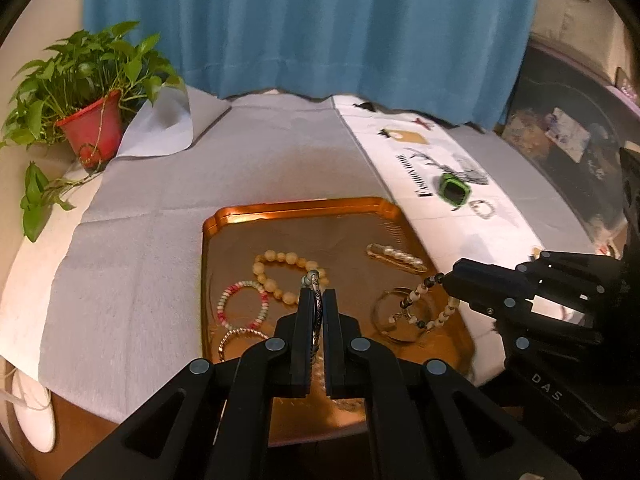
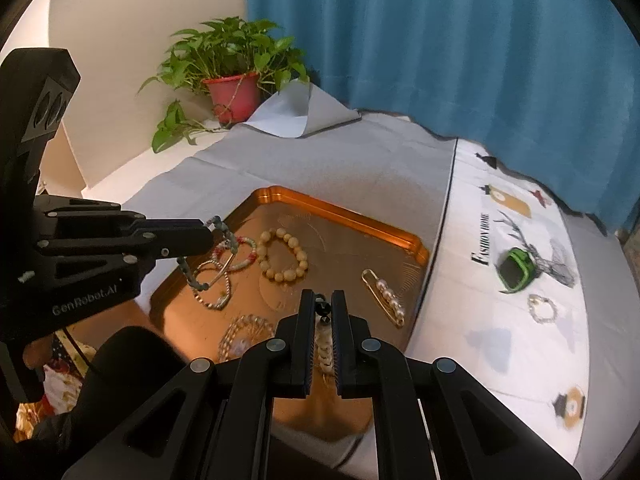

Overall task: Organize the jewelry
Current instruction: 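Lower both bracelets into the copper tray and open both grippers, then withdraw both open grippers up and away from the tray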

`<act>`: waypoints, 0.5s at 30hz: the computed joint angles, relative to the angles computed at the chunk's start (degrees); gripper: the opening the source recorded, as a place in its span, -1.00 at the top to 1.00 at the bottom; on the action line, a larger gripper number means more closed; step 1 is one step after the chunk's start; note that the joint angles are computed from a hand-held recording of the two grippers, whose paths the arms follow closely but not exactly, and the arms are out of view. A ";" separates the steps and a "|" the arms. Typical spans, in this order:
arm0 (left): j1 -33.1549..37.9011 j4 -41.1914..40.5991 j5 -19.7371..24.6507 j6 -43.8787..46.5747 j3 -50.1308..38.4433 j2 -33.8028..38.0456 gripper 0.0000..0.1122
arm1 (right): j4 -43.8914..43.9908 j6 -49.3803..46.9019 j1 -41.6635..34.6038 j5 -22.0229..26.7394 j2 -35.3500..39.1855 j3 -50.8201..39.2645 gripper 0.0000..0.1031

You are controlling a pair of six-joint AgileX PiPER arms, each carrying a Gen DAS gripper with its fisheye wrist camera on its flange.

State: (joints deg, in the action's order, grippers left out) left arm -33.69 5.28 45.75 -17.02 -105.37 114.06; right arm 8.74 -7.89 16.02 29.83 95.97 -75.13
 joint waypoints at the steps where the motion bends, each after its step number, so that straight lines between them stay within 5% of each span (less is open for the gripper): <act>1: 0.22 0.27 0.25 -0.20 -0.76 0.96 0.96 | 0.38 -0.25 -0.15 -0.16 1.10 -0.59 0.84; 4: 0.74 2.21 0.84 -2.38 -2.74 3.30 0.90 | 1.69 -0.98 -0.75 -0.19 4.40 -2.47 0.82; 5: 1.02 2.10 1.54 -2.43 -3.60 4.11 0.70 | 0.95 -0.20 -0.79 0.09 5.31 -3.13 0.78; 6: 1.31 1.83 3.34 -2.63 -5.21 5.31 0.11 | -1.72 2.25 -0.45 1.34 6.58 -4.30 0.65; 7: 1.18 2.81 5.13 -3.90 -6.47 6.17 -0.25 | -3.72 4.17 -0.18 2.30 7.25 -4.72 0.51; 8: 0.55 6.08 5.54 -7.47 -5.84 6.09 -0.64 | -4.40 5.01 -0.11 2.86 7.45 -4.64 0.08; 9: -0.02 9.10 3.66 -10.38 -3.17 4.78 -0.66 | -4.22 5.06 -0.23 2.89 7.14 -3.81 -0.29; 10: -0.43 10.78 2.17 -11.78 -0.90 3.64 -0.67 | -3.89 4.79 -0.33 2.53 6.59 -2.83 -0.36; 15: -2.30 11.91 5.40 -13.87 2.61 1.60 -0.70 | -5.88 6.69 0.66 1.98 0.16 5.43 -0.37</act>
